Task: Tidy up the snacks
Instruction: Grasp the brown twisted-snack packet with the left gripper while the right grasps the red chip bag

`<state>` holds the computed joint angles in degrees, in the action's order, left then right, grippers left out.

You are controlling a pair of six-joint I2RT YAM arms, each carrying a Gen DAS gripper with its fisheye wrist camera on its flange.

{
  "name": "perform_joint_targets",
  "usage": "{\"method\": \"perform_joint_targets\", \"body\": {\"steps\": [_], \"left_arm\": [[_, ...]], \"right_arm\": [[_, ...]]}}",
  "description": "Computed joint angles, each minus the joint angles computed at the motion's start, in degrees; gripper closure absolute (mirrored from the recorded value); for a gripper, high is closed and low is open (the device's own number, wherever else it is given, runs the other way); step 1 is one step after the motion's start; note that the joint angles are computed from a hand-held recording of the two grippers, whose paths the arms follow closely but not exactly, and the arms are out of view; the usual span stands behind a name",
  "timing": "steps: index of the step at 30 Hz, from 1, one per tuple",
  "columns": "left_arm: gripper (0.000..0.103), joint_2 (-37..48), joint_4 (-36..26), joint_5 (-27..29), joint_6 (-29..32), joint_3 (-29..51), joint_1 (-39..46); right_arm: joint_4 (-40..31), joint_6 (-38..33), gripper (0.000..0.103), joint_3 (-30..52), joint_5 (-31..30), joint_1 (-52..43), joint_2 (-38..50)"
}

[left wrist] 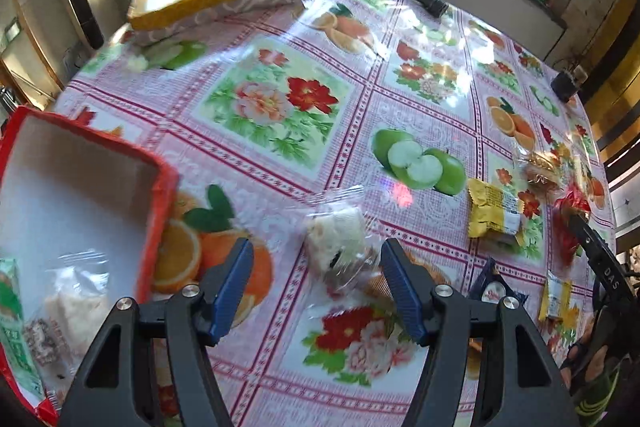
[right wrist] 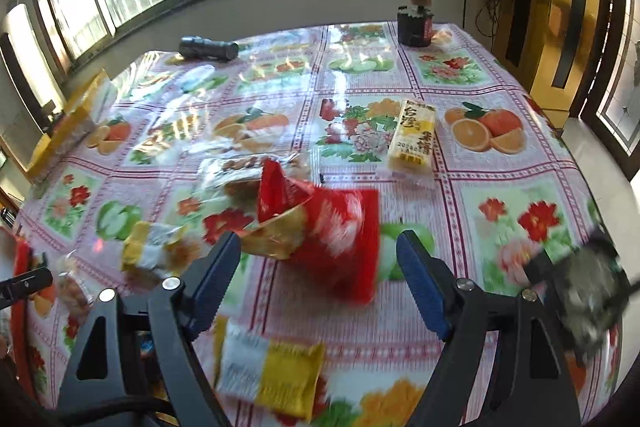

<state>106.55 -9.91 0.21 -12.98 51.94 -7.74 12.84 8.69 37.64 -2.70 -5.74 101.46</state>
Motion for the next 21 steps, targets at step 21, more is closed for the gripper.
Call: {"method": "perform_joint_targets", "body": {"steps": [21], "left_arm": [[0.032, -0.7, -4.8, 5.3, 14.1, -3.3, -6.2]], "right_arm": [[-5.3, -6.6, 0.025, 6.1, -3.0, 2.1, 5.6]]}}
